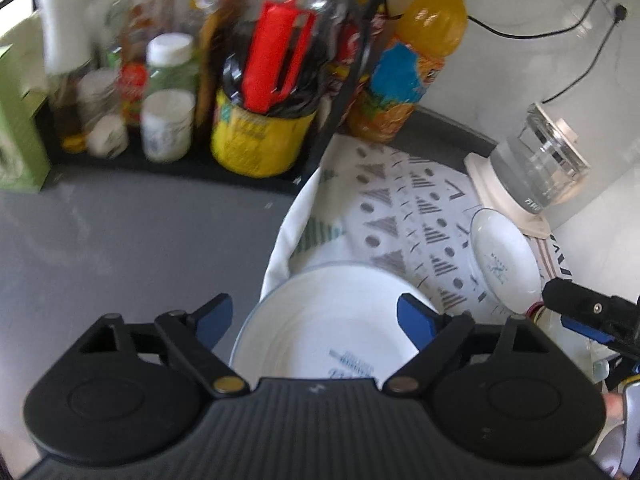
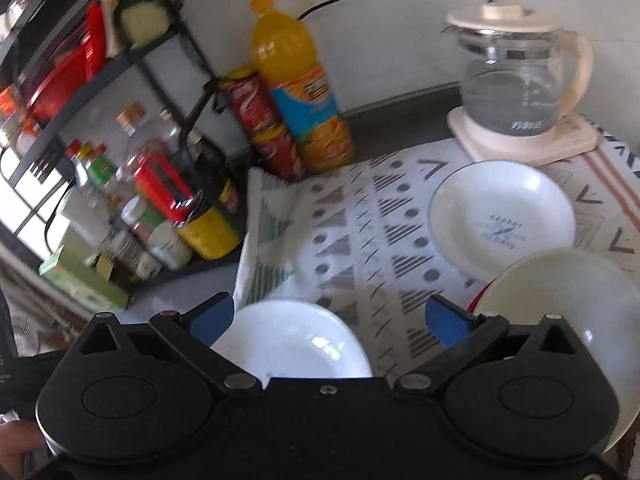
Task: Organize plates and bowls
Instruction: 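Move both grippers to the 'BAKERY' plate and close them on its rim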
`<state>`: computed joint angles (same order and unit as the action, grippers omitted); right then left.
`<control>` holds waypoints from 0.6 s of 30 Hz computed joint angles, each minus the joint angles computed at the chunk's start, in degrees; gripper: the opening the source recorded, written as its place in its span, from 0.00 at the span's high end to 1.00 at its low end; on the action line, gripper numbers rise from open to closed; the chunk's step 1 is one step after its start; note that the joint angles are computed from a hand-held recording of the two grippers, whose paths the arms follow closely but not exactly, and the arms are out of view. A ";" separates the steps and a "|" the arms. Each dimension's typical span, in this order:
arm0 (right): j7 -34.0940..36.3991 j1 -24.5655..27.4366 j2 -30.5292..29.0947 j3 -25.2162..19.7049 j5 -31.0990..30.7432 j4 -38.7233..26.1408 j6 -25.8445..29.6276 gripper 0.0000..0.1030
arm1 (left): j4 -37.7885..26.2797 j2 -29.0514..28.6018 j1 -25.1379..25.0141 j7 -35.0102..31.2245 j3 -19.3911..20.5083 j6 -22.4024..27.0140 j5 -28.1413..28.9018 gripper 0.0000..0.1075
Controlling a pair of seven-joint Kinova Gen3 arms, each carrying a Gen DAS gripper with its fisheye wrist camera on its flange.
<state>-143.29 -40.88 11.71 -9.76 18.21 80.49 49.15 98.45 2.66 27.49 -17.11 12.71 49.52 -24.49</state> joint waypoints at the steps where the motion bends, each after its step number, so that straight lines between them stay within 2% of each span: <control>1: -1.21 -0.37 0.04 0.42 0.93 -0.27 0.41 0.00 | -0.26 0.23 -0.49 -1.83 -0.25 -0.93 0.45 0.15; 3: -3.91 -1.06 0.11 1.17 3.10 -0.71 1.17 0.00 | -1.25 1.05 -1.16 -5.16 -0.65 -2.35 0.95 0.13; 6: -7.70 -1.85 0.28 1.79 6.05 -1.45 3.07 0.00 | -2.36 2.19 -1.69 -9.58 -1.26 -5.04 1.72 0.04; 9: -10.96 -2.50 0.19 2.04 8.71 -1.85 5.49 0.00 | -3.27 3.58 -1.92 -13.66 -1.78 -7.90 3.03 0.04; 13: -13.83 -2.76 -0.52 1.80 11.77 -1.24 7.68 0.00 | -5.24 5.66 -0.36 -15.12 -2.68 -9.02 2.41 0.04; 18: -17.78 -1.65 -1.63 1.51 13.36 0.24 8.71 0.00 | -8.32 8.32 -0.41 -20.97 -3.04 -10.85 7.36 0.04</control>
<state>-161.08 -42.53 10.08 -8.25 31.57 80.73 57.87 90.13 10.97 27.08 -38.08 9.67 38.67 -17.12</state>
